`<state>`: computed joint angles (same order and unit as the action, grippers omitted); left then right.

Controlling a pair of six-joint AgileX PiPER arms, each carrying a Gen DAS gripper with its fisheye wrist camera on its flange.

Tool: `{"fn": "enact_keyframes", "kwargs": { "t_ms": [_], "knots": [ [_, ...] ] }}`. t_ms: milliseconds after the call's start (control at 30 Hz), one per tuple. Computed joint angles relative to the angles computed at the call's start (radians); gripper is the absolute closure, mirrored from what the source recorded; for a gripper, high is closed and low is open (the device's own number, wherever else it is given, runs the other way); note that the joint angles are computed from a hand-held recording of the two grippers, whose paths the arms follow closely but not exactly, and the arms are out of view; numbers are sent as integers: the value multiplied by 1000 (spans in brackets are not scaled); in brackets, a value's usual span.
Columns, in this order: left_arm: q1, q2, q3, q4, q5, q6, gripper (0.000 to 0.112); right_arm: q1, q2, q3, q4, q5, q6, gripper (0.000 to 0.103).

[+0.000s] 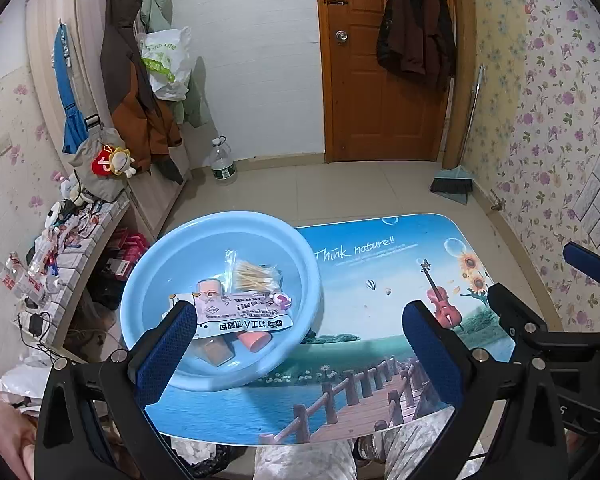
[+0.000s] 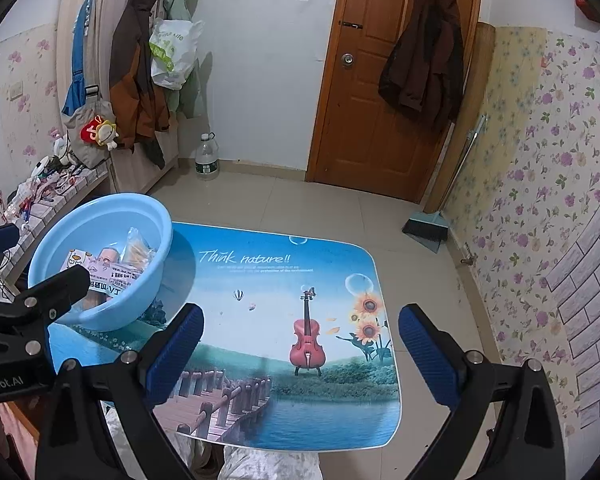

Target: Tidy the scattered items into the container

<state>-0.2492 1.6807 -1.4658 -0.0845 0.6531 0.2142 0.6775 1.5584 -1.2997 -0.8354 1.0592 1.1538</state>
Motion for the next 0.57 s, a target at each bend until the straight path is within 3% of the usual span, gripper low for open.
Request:
{"fn": "enact_keyframes", "kwargs": {
  "t_ms": [567],
  "knots": [
    [24, -4, 25, -40, -31, 43, 9, 5, 12, -5, 7, -13, 9, 4]
  ]
}}
